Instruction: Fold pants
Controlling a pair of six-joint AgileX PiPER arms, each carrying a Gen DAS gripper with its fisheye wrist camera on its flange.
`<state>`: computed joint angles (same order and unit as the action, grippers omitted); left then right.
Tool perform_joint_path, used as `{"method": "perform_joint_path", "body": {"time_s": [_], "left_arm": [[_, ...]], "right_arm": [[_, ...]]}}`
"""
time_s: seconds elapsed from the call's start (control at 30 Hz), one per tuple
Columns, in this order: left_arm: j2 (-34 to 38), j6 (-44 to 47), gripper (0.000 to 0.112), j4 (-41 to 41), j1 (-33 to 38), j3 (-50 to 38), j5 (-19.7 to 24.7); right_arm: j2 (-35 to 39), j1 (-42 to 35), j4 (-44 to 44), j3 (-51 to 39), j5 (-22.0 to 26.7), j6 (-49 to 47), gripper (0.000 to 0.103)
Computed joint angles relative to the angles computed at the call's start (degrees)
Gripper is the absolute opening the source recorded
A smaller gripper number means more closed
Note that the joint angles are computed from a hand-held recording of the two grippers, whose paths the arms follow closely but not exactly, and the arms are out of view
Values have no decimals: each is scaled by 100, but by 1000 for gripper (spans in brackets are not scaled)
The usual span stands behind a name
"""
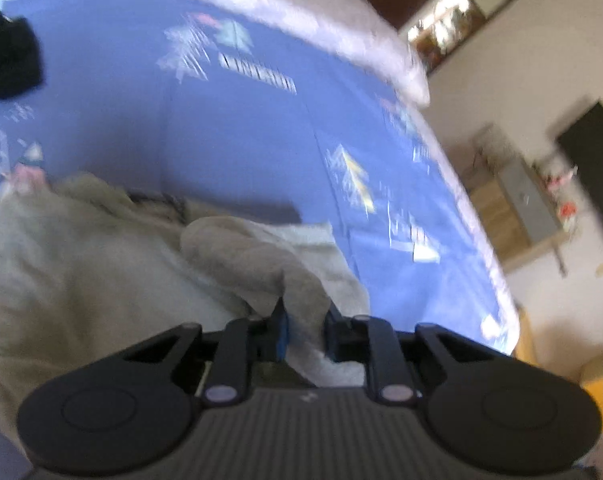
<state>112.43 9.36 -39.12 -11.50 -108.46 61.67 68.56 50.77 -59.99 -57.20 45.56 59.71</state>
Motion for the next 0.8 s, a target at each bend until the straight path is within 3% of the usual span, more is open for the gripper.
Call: {"method": "perform_joint_path", "body": {"time_s": [0.07,0.17,0.3,0.43,0.5,0.53,0.57,0.8], "left_arm": [[-193,364,16,-278,331,100,-8],[-700,1059,16,-503,827,525,-245],[-1387,1872,18,-708,1376,1506,-682],[-1338,1203,24,366,1436,2178,-927],[-1069,828,34,796,1434,2353,-858],[-1060,794,51,752,1483,2575,-992],[-1136,827,56,589,1565,2792,-1151],[-1630,1031,57,-214,1971,3185,-1062]], "right_arm": [[6,22,-127,67,150,74,80],[213,-261,357,-120,202,-222,77],[351,-441,902,-292,-180,-421,76],[580,-238,1286,-426,-334,-904,76],[661,-147,1478,-477,-323,-1140,76],[671,-94,1546,-508,-254,-1237,76],[690,-47,1588,-550,-187,-1296,76],[549,-130,1535,-562,-227,-1463,75]]}}
